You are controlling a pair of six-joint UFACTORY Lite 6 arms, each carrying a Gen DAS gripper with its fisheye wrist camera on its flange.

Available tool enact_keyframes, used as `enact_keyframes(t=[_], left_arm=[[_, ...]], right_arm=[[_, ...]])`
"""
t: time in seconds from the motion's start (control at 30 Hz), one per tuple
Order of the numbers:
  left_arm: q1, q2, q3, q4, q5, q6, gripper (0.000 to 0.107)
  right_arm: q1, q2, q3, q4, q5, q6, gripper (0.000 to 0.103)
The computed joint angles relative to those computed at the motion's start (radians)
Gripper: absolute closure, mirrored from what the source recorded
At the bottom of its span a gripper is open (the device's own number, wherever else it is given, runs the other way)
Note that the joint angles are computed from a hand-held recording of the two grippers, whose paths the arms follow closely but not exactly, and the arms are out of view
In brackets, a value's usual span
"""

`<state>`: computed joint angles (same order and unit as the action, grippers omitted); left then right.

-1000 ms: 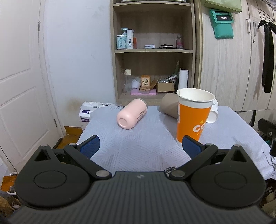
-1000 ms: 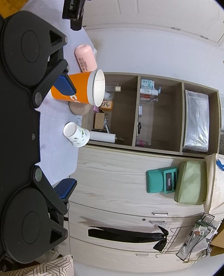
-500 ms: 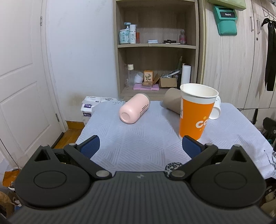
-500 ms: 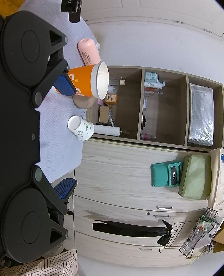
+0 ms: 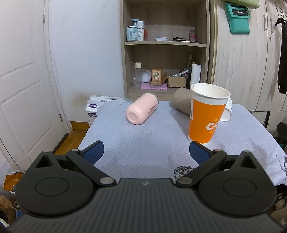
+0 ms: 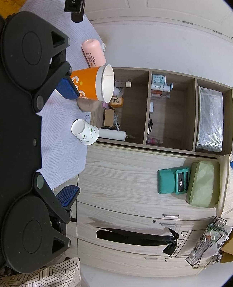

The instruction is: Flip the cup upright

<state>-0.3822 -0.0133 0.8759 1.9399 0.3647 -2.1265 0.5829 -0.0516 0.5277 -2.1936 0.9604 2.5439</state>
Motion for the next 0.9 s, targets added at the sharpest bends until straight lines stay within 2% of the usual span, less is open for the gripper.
enact_keyframes(t=[0.43, 0.9], left_arm=[[-0.004, -0.003, -0.001, -0.074, 0.004, 0.08, 0.004], [-0.026, -0.017, -0.023, -0.029, 0.036, 0.042, 0.004]], right_arm=[[-0.023, 0.009, 0.002, 0.004, -0.008, 0.021, 0.0], [-0.002, 0.009, 0.002, 0.014, -0.009, 0.01, 0.0]])
